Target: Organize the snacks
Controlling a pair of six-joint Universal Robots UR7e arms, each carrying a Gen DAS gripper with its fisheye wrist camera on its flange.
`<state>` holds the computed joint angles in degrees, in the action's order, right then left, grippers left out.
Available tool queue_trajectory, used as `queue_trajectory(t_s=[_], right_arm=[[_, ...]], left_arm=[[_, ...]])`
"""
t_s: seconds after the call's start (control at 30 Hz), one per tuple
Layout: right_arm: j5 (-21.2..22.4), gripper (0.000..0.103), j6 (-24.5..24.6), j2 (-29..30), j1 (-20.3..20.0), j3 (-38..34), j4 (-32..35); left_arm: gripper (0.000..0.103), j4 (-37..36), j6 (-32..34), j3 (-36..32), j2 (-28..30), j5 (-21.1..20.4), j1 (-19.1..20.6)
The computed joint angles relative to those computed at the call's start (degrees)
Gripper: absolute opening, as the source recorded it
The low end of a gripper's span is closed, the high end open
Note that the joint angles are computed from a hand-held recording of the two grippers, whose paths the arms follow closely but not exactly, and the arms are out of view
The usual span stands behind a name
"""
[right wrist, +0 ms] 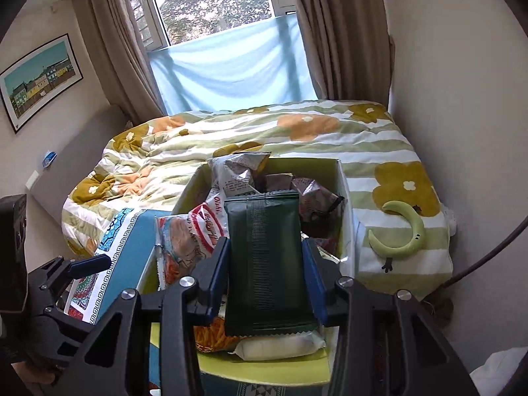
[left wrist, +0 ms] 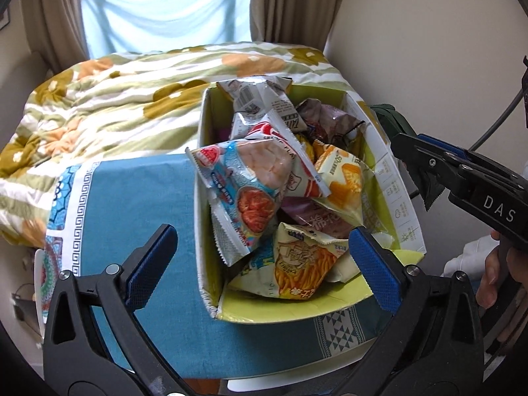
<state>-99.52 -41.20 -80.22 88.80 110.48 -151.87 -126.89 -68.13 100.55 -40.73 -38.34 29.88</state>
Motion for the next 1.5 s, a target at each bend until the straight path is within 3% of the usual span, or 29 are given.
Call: queue_trajectory(t_s=[0.13,0.2,0.23,0.3,0.5,0.77,0.97,1.2,1.33,1.5], right_arm=[[-0.3,0.040,0.8,1.5,0.5,-0.4,2.0],[-0.1,0.049,2.1,1.8,0.3,-0.7,3.7],[0.1,0.057,2.5,1.8,0.2,-0.5,4.1],[0.6,0.103,2.5,1.3,-0.3,0.4,3.7],[-0.8,0.103,2.8,-0.8,-0.8,3.7,1.1],[-1.1,0.103,4.1,-5.6,1.1,7.8,-2.8],[-2.0,0.103,4.7,-11.9,5.1,12.6,-6.1],[-8.0,0.103,6.1,-18.5,11.9,18.3,-11.2],[-11.7,0.103,6.1,-21.2,15.0,21.0,-13.1],[-13.1,0.103,7.3,-24.0,16.8,23.2,-12.3]], left_arm=[[0.103,3.9,-4.1,0.9,-1.1,0.1,-0.3],[0.103,5.0,-5.5,1.4,-1.5,0.0,-0.4],[0.103,4.9,-6.1,2.0,-1.8,-0.2,-0.5],[0.103,5.3,-7.3,2.8,-2.3,-0.6,-0.8],[0.103,4.6,-8.1,5.2,-3.4,-1.5,-1.7],[0.103,9.3,-10.6,7.9,-7.4,1.3,-6.2],[0.103,26.2,-23.6,8.7,-13.2,5.2,-13.0],[0.103,53.3,-44.3,6.3,-17.4,6.1,-21.7],[0.103,59.7,-49.4,6.5,-18.5,4.3,-25.4],[0.103,62.1,-52.1,7.5,-19.3,2.0,-28.3]])
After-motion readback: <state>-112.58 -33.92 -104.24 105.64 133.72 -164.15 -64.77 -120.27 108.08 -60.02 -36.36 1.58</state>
